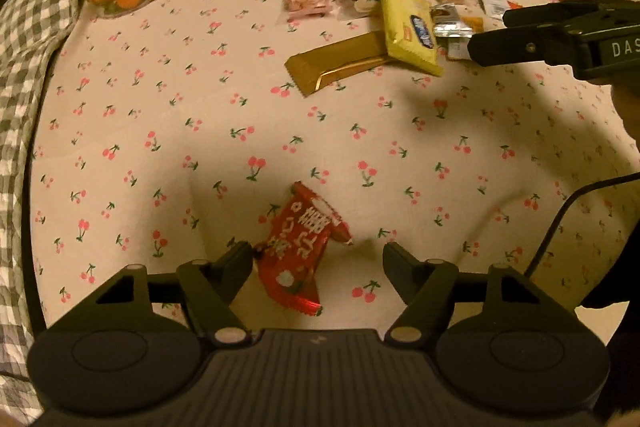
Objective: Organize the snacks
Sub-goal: 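Grasp the red wrapped candy with the left tool while the right tool grasps the yellow cracker packet, then carry the red candy and yellow packet over the pink tray with both tools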
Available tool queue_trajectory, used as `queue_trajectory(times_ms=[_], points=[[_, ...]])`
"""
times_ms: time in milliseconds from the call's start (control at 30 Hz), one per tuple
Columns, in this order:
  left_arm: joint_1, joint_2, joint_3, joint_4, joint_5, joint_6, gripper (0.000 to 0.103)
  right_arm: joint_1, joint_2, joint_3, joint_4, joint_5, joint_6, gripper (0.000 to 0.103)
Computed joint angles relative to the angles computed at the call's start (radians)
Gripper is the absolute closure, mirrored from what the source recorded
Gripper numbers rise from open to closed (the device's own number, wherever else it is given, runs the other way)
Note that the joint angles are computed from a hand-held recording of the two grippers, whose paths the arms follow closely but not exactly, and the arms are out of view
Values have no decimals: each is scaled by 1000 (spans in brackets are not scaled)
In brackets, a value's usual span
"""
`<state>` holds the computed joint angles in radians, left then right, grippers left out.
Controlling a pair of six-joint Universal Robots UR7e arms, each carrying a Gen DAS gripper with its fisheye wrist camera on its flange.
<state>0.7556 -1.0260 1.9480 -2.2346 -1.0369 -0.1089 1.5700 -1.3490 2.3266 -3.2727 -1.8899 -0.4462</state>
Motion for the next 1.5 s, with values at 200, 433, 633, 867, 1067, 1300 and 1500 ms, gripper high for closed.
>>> queue_trajectory(times_ms=[200, 433, 633, 867, 1067, 1300, 1500], points=[[17, 6, -12, 16, 7, -46, 54, -20, 43, -13, -47, 61, 15, 1], [20, 16, -13, -6, 33, -73, 68, -39, 90, -60, -49, 61, 94, 13], [24, 40, -19, -70, 62, -95, 69, -50, 123, -87, -50, 39, 121, 25], [25, 64, -36, -126, 94, -150, 69, -67, 139, -102, -38, 41, 160, 32], [30, 89, -62, -126, 88, -174, 69, -75, 147, -110, -48, 56, 178, 33], [30, 111, -82, -81, 99, -182, 67, -46, 184, -113, -103, -14, 118, 41], [35, 114, -91, -64, 105, -197, 68, -43, 189, -101, -128, -28, 118, 53]])
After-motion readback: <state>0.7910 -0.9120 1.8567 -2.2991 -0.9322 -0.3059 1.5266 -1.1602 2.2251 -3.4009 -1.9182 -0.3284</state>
